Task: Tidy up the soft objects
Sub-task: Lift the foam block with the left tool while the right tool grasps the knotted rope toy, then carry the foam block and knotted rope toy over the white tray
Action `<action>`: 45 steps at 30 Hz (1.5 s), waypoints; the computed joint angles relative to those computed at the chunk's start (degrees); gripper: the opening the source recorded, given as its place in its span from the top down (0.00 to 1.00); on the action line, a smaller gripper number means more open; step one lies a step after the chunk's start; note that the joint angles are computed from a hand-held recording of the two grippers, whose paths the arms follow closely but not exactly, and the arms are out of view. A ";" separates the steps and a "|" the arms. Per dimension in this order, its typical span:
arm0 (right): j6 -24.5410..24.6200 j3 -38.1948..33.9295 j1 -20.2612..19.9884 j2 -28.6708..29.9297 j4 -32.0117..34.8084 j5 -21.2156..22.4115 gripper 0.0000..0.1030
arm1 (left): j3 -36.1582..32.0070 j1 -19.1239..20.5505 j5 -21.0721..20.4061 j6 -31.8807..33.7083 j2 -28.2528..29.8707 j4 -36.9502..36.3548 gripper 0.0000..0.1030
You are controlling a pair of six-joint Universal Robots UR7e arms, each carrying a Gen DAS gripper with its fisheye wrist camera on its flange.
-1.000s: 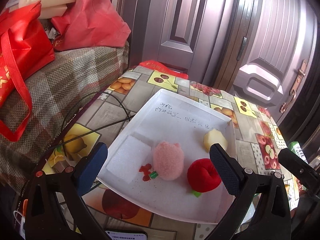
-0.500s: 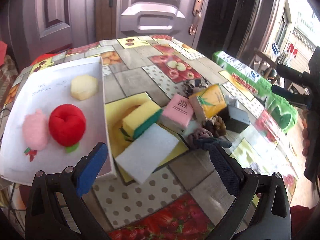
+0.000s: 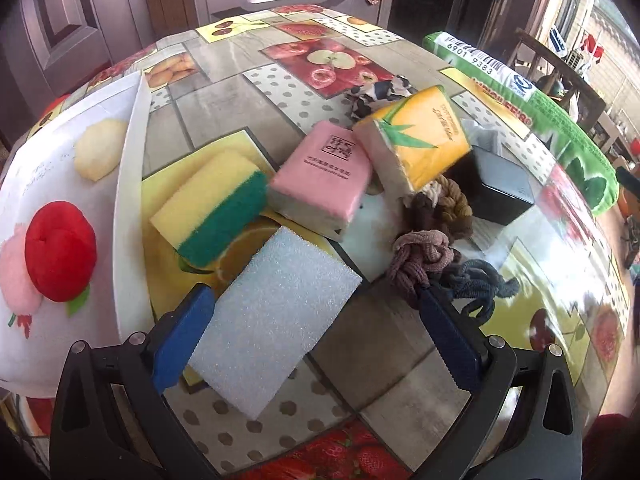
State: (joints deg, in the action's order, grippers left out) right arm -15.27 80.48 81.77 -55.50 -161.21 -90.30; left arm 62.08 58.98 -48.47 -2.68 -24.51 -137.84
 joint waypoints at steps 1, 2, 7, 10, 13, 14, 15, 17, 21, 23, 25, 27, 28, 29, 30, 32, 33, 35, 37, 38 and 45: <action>0.10 -0.26 0.05 0.22 0.23 0.20 0.00 | 1.25 -0.11 -1.80 -0.39 -0.77 -0.42 0.00; -0.08 -0.59 0.18 0.53 0.60 0.41 0.00 | 2.79 -0.32 -2.82 -0.79 -1.66 -1.17 0.01; -6.55 -2.92 1.75 2.59 6.79 1.29 0.00 | 8.23 -1.05 1.07 -3.12 -4.57 -6.54 0.01; -14.43 -3.58 3.35 4.21 11.49 -0.49 0.00 | 9.50 -0.87 0.95 -2.37 -5.75 -5.76 0.04; -24.34 -2.81 5.20 5.94 14.48 -4.67 0.00 | 9.56 -1.06 1.02 1.92 -5.18 -4.34 0.05; -27.56 -2.18 5.86 6.55 14.20 -6.52 0.00 | 9.03 -1.01 0.91 2.86 -4.62 -4.00 0.07; -30.20 -1.76 6.44 7.25 14.11 -8.28 0.00 | 8.25 -0.91 1.42 3.02 -3.92 -3.41 0.07; -32.73 -1.74 7.26 8.75 14.63 -10.84 0.00 | 6.94 -0.67 2.13 2.48 -3.02 -1.72 0.26; -34.31 -2.93 8.57 11.68 15.13 -14.40 0.23 | 9.00 -0.60 2.49 1.26 -4.20 -2.72 0.37; -35.72 -2.42 9.02 12.41 12.96 -16.04 0.38 | 10.60 -0.57 1.91 0.16 -5.18 -3.91 0.38; -36.86 -1.86 9.00 11.86 13.53 -14.78 0.57 | 12.22 -0.80 2.02 -1.10 -5.91 -5.48 0.39; -36.79 -1.54 8.87 11.07 15.27 -13.98 0.73 | 13.91 -1.00 1.64 -2.88 -6.75 -7.38 0.40; -36.64 -1.36 8.84 10.80 15.75 -13.76 0.77 | 14.84 -1.10 1.28 -3.64 -7.22 -8.54 0.40; -36.42 -1.06 8.65 10.31 16.20 -13.29 0.77 | 15.71 -1.27 1.18 -4.13 -7.60 -9.74 0.40; -35.98 -0.86 8.47 9.88 16.61 -12.80 0.78 | 16.54 -1.57 1.39 -4.46 -7.90 -10.85 0.40; -34.83 -0.25 8.01 8.64 17.08 -11.38 0.78 | 17.76 -2.32 2.31 -5.12 -8.27 -12.85 0.40; -33.99 0.01 7.87 8.05 17.03 -10.27 0.78 | 18.25 -2.73 2.95 -5.74 -8.48 -13.72 0.40; -32.75 0.57 7.58 6.64 15.98 -8.31 0.78 | 19.01 -3.50 3.57 -6.49 -8.97 -15.98 0.40; -31.32 0.42 7.51 5.60 14.19 -6.54 0.78 | 20.10 -4.58 4.26 -5.24 -9.66 -20.01 0.40; -30.41 0.08 7.56 5.13 13.45 -5.51 0.78 | 20.52 -5.22 5.17 -4.26 -9.99 -21.97 0.40; -25.89 -2.56 9.04 2.46 5.67 3.75 0.79 | 21.83 -8.99 14.11 -3.69 -13.40 -31.77 0.40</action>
